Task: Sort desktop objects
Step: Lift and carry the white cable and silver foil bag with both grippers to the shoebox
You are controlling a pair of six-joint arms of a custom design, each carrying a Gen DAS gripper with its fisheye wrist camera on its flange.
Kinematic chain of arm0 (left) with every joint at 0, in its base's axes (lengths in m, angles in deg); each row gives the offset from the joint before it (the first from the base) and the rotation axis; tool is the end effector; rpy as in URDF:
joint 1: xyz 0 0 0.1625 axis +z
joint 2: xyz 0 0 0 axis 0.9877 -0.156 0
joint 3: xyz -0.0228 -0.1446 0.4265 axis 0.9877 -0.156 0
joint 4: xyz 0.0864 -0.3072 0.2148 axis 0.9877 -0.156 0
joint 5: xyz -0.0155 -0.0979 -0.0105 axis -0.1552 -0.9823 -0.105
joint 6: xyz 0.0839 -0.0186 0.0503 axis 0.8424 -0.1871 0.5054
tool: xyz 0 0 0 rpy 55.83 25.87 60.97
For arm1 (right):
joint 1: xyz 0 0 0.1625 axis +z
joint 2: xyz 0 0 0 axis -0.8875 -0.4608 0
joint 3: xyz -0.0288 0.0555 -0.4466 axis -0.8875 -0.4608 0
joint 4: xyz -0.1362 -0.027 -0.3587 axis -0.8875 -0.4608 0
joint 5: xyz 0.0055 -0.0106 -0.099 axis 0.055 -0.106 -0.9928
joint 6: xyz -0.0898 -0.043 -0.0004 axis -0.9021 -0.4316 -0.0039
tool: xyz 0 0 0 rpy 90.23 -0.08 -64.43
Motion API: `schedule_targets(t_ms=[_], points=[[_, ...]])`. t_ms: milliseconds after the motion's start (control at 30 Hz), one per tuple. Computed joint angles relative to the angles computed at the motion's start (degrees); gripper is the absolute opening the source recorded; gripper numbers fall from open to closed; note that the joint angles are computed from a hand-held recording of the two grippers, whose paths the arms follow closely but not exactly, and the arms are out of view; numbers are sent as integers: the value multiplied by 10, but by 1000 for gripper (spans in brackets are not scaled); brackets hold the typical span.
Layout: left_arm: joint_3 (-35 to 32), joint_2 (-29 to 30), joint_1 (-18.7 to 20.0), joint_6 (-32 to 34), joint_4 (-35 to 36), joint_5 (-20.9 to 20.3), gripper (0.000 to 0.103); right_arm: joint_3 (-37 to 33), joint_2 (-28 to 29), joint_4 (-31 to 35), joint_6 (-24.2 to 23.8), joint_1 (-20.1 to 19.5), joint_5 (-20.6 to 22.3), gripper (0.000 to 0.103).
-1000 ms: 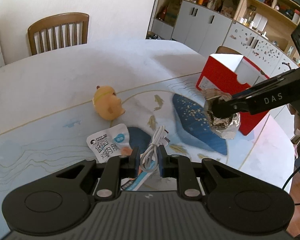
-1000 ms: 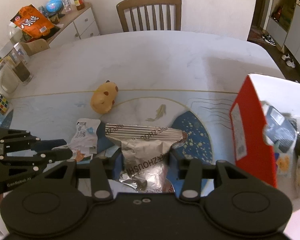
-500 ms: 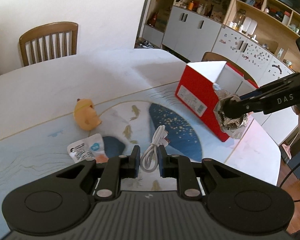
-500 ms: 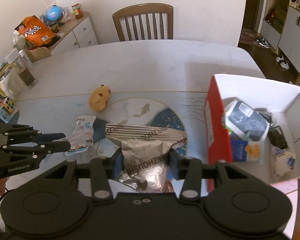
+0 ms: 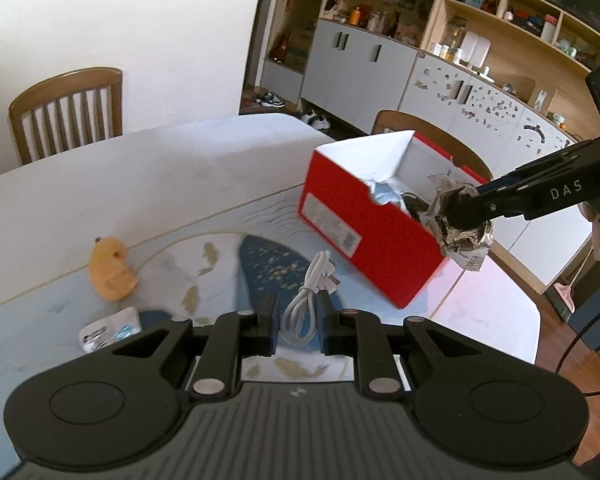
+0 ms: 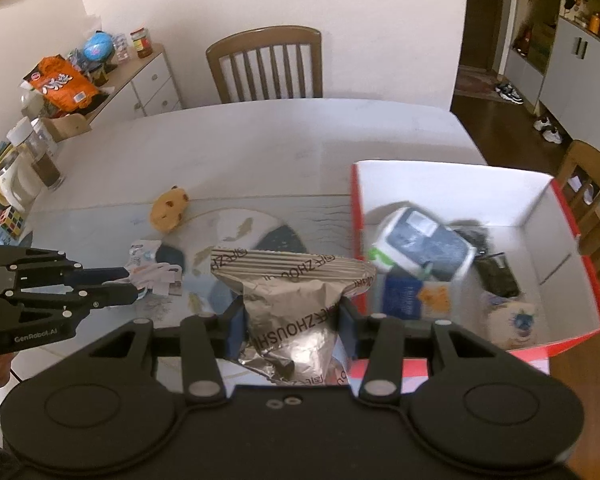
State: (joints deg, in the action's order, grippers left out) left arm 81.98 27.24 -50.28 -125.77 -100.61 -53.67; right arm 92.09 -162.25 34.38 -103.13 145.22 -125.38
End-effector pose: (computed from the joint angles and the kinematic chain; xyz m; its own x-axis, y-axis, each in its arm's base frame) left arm -0.3313 -0.4587 0.0671 -0.7961 -0.3410 -0.5000 0.2403 0.5802 -0.7783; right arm 0.0262 -0.4094 0.3942 0.2446 -0.3242 -0.9138 -0.8568 -0.5135 -0.0471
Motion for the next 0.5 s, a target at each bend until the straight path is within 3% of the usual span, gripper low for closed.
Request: schedule_targets(t_ms=[500], points=[[-148, 95, 50, 195, -106, 10, 17, 9, 84, -112, 21, 36, 61, 45]])
